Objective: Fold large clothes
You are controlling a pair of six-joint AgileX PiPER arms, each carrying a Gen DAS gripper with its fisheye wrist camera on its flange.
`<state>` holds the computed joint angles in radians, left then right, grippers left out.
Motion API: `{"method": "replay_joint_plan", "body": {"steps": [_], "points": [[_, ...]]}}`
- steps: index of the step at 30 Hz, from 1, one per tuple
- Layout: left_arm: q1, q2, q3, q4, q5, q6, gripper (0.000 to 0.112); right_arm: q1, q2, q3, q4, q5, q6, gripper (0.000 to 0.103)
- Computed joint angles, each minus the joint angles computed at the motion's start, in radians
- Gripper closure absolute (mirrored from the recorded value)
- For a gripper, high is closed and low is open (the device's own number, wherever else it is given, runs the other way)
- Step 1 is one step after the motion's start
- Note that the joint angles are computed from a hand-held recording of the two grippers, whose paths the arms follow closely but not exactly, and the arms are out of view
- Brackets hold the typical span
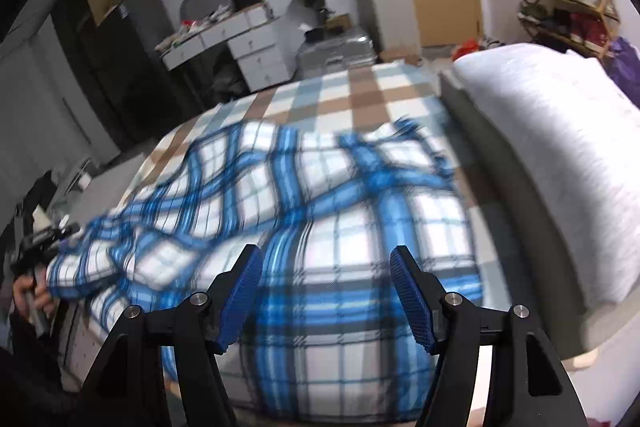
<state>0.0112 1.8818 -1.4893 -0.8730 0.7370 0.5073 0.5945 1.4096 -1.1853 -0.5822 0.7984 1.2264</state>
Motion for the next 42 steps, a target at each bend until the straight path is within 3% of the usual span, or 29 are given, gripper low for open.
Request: {"method": "replay_joint_plan", "body": {"steps": [1,3,5,6,8,9,10,11,14,19,20,21,22,23,26,30,31,35,39,42], "points": [[-0.001,0.023,-0.038,0.021,0.046,-0.006,0.056,-0.029,0.01,-0.017,0.011,0.014,-0.018,0.037],[-0.014,0.05,-0.102,0.086,0.131,-0.072,0.056,-0.109,0.039,-0.045,0.076,-0.009,-0.093,0.026],[-0.026,0.117,-0.205,0.152,0.212,-0.162,0.056,-0.178,0.108,-0.11,0.115,0.015,-0.135,0.026],[-0.033,0.134,-0.224,0.177,0.216,-0.199,0.056,-0.207,0.146,-0.146,0.14,0.023,-0.175,0.026],[-0.043,0.094,-0.168,0.208,0.158,-0.197,0.068,-0.268,0.233,-0.226,0.195,0.034,-0.263,0.026],[-0.036,0.091,-0.161,0.172,0.152,-0.173,0.075,-0.304,0.289,-0.284,0.237,0.044,-0.316,0.026],[-0.038,0.092,-0.168,0.173,0.154,-0.189,0.091,-0.34,0.33,-0.323,0.278,0.027,-0.36,0.026],[-0.037,0.091,-0.174,0.172,0.158,-0.191,0.095,-0.372,0.376,-0.373,0.317,0.029,-0.396,0.026],[-0.049,0.072,-0.159,0.196,0.125,-0.188,0.095,-0.423,0.502,-0.539,0.369,0.101,-0.441,0.026],[-0.1,0.097,-0.196,0.303,0.102,-0.227,0.093,-0.424,0.773,-0.917,0.329,0.351,-0.563,0.026],[-0.113,0.112,-0.207,0.325,0.089,-0.246,0.093,-0.427,0.813,-0.961,0.35,0.377,-0.591,0.035],[-0.115,0.116,-0.201,0.331,0.073,-0.247,0.093,-0.421,0.829,-0.977,0.338,0.393,-0.598,0.069],[-0.118,0.108,-0.181,0.337,0.037,-0.248,0.103,-0.405,0.813,-0.952,0.287,0.377,-0.596,0.081],[-0.121,0.105,-0.176,0.336,0.021,-0.243,0.112,-0.396,0.772,-0.888,0.275,0.327,-0.594,0.101],[-0.111,0.041,-0.105,0.23,-0.075,-0.151,0.112,-0.373,0.581,-0.647,0.186,0.147,-0.484,0.102],[-0.084,-0.06,-0.072,-0.032,-0.069,0.107,0.112,-0.349,0.254,-0.344,0.04,-0.068,-0.299,0.102],[-0.087,-0.087,-0.079,-0.064,-0.055,0.157,0.112,-0.34,0.182,-0.294,0.008,-0.092,-0.264,0.102],[-0.091,-0.146,-0.077,-0.179,-0.031,0.317,0.112,-0.277,0.003,-0.198,-0.121,-0.054,-0.158,0.102],[-0.045,-0.108,-0.14,-0.331,0.119,0.38,0.112,-0.222,-0.093,-0.125,-0.207,-0.004,-0.087,0.102],[0.008,-0.075,-0.176,-0.478,0.287,0.449,0.112,-0.231,-0.223,0.014,-0.274,-0.178,0.007,0.102]]}}
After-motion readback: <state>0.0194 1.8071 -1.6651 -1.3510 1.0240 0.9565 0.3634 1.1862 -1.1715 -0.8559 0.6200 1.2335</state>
